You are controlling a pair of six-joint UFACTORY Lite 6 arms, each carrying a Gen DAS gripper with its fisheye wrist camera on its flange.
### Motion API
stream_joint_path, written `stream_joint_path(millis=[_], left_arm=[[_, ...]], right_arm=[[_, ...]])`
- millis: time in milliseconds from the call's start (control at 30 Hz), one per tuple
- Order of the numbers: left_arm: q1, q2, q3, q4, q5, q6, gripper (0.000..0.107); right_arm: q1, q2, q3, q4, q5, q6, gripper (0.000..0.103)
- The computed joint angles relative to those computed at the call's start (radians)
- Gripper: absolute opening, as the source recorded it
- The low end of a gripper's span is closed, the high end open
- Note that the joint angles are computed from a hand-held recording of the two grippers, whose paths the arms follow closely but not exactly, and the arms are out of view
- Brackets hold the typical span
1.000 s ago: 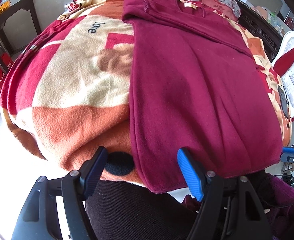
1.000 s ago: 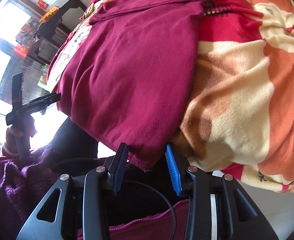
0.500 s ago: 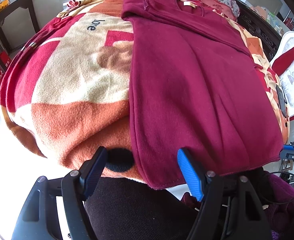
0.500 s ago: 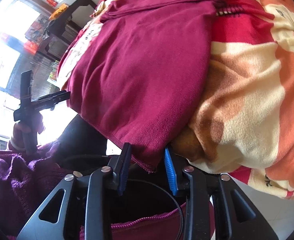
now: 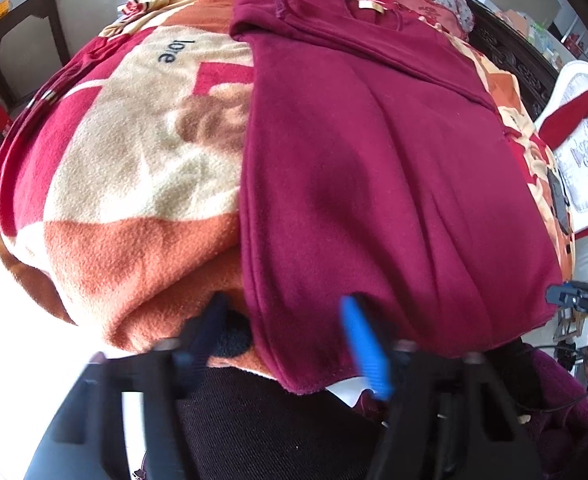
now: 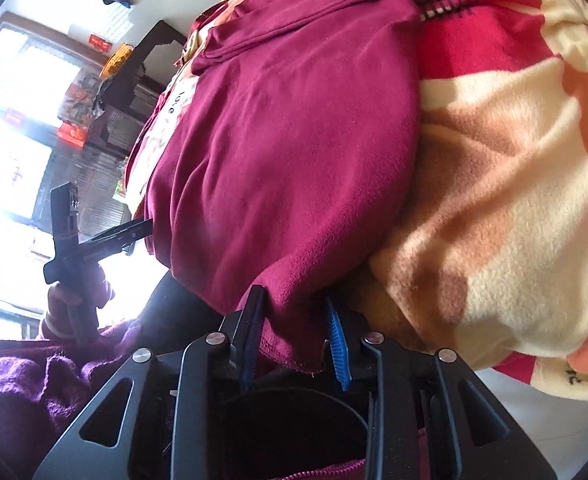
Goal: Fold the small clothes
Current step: 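Lift the hem and fold it toward the collar with both tools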
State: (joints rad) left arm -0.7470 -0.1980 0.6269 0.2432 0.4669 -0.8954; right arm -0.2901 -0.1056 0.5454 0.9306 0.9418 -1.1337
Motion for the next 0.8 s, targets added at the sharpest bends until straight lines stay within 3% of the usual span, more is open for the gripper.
stream_joint_path(millis=[33,133,300,600,800], left_arm=[[0.011,0.006,0.004,-0.042,-0.002,0.041,0.025],[0.05,-0.017,-0.002,-0.112,-0.009,0.105,0.012],[0.106,-0.099,-0.005,-0.162,-0.031,0.178,0.01],[0.173,-0.136,0.077,-0.121,-0.022,0.197,0.008],[0.247,-0.056,0.229,-0.121,-0.044,0.254,0.008]], right_arm=[[0.011,-0.019,-0.001,-0.005,-0.004,0.003,0.0],[0.016,-0.095,0.006,-0.003,0.021,-0.004,0.0],[-0.022,-0.14,0.079,0.086,0.107,-0.07,0.0],[0.029,-0.096,0.18,0.125,-0.017,-0.092,0.0],[0.004,-0.061,0.257,0.193,-0.059,-0.093,0.0]])
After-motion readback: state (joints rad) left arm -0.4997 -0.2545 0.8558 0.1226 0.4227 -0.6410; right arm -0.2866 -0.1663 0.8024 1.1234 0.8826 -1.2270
